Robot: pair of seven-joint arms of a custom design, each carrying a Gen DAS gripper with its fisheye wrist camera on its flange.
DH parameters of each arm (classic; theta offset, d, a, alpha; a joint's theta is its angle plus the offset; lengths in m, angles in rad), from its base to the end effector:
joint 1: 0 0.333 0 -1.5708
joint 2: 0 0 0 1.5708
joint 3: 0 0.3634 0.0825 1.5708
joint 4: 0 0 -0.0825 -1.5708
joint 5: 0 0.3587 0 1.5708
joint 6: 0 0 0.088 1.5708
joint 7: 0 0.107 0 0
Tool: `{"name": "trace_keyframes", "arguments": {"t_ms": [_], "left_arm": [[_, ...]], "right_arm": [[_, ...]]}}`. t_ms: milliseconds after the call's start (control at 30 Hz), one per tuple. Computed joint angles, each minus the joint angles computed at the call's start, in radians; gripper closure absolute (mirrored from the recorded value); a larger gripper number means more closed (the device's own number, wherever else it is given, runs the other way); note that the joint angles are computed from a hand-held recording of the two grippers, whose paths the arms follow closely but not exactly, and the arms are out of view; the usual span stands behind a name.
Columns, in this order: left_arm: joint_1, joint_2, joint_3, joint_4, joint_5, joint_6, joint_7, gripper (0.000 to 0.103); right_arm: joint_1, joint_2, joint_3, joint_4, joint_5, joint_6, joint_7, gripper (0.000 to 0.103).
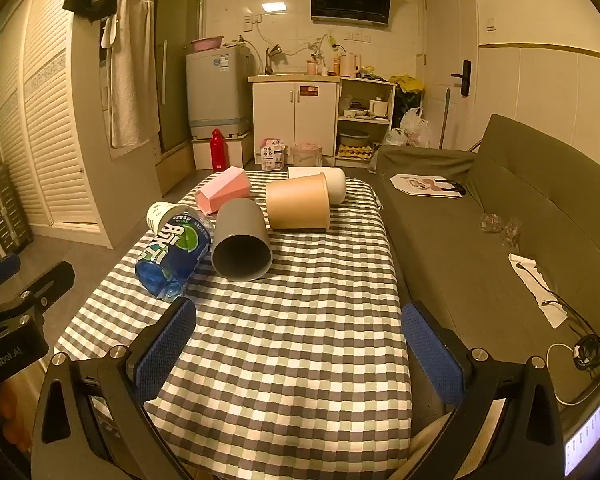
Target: Flip cup upside down
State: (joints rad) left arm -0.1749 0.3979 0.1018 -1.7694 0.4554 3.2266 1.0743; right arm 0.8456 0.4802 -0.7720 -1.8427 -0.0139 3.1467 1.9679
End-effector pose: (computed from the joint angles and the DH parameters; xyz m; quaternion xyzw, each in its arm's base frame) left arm 0.6842 -0.1056 0.5185 -0.5857 0.6364 -0.3756 0.3330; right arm 0.6674 0.1480 0.4994 -0.5975 0.6477 -0.3519 0.3156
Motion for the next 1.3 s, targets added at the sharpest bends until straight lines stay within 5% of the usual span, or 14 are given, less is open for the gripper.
{"name": "trace_keyframes", "arguments": {"t_ms": [133,1300], "left_arm": [[0.034,-0.001,-0.043,-0.001,-0.015,-0.005,0.013,0.001],[0.01,-0.001,-0.013,-0.001,-0.011,-0.002,0.014,0.001]], "right_arm": [[0.001,0.0,-0.001,0.001,0.002,-0.001,0.002,0.0],[0.009,0.0,-0.01,-0.003,0.007,0.0,-0.004,0.0]]}}
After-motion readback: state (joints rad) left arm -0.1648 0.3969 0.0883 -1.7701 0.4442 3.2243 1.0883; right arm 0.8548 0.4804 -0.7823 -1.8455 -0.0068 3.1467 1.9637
